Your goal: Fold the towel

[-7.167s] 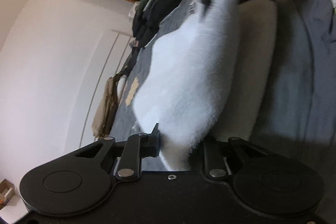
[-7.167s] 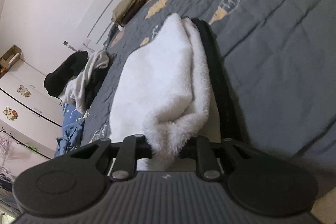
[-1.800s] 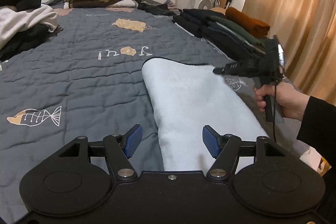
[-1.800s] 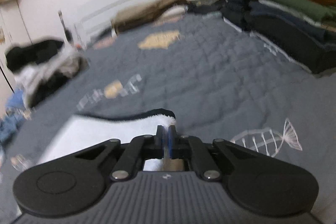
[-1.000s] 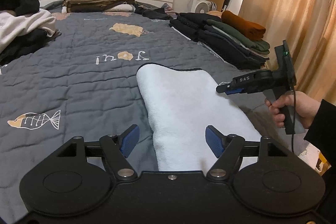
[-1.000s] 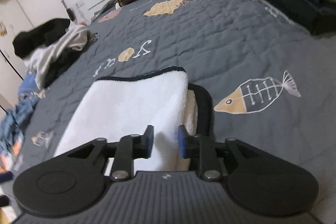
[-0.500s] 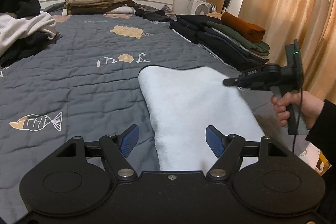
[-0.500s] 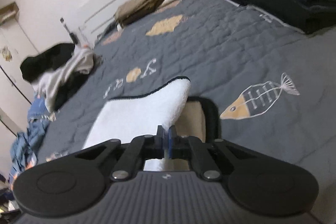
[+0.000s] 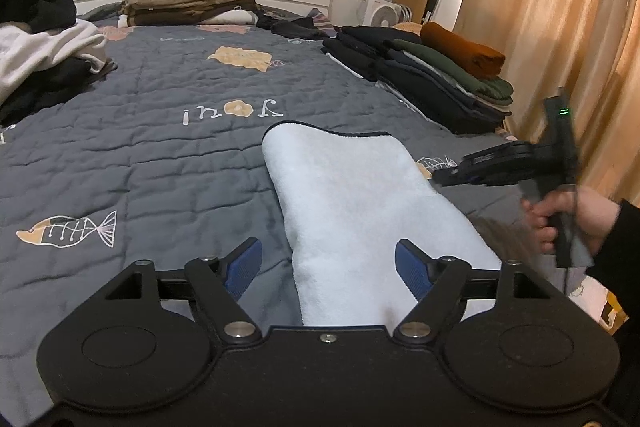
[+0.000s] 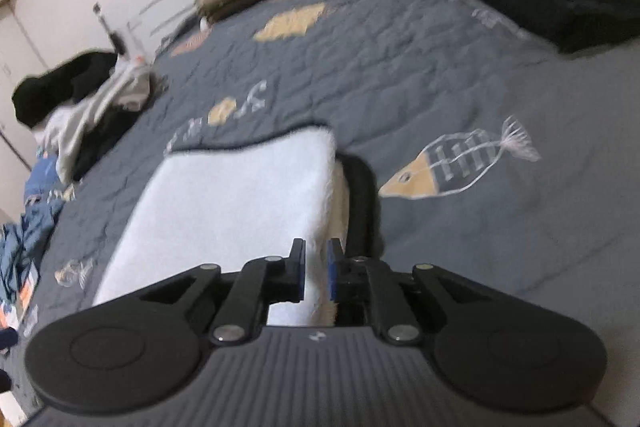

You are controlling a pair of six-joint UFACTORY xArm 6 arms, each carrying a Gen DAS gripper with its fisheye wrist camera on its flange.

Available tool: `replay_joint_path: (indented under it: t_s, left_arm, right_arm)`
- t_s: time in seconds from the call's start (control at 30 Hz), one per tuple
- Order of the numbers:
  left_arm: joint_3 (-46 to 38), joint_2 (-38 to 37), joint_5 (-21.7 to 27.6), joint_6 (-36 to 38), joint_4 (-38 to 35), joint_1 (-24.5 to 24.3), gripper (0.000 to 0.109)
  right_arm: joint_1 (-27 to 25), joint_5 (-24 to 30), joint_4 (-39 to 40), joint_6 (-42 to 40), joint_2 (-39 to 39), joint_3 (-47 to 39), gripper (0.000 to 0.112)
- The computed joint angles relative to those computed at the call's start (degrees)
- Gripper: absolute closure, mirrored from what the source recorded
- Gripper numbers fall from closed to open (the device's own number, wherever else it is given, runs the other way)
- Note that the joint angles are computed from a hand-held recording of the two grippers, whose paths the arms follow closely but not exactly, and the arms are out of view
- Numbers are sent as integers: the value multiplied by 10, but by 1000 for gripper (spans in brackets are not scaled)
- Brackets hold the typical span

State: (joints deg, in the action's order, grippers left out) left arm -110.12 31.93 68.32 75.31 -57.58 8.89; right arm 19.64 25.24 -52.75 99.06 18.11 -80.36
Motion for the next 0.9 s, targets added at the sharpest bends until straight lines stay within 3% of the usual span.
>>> replay_joint_path:
  t_s: [0.2,0.4,0.57,0.8,0.9]
  left_arm:
    - [-3,-1,21,-7,8,2,34]
    - [25,-17,32,2,22,-4,34]
    - [48,-30,32,9,39,-10,30]
    - [55,-40,37,-19,50,-10,25]
    - [78,-65,33,-18,41,-6,18]
  right_arm:
    - [45,-37,-27,28,-33,31,101]
    - [90,-17,21,68,-47,83,101]
    - [98,-26,-40,149,-57,113,101]
    - [114,-20,-145,339,-93,150,100]
    - [132,14,-111,314,-110,150,99]
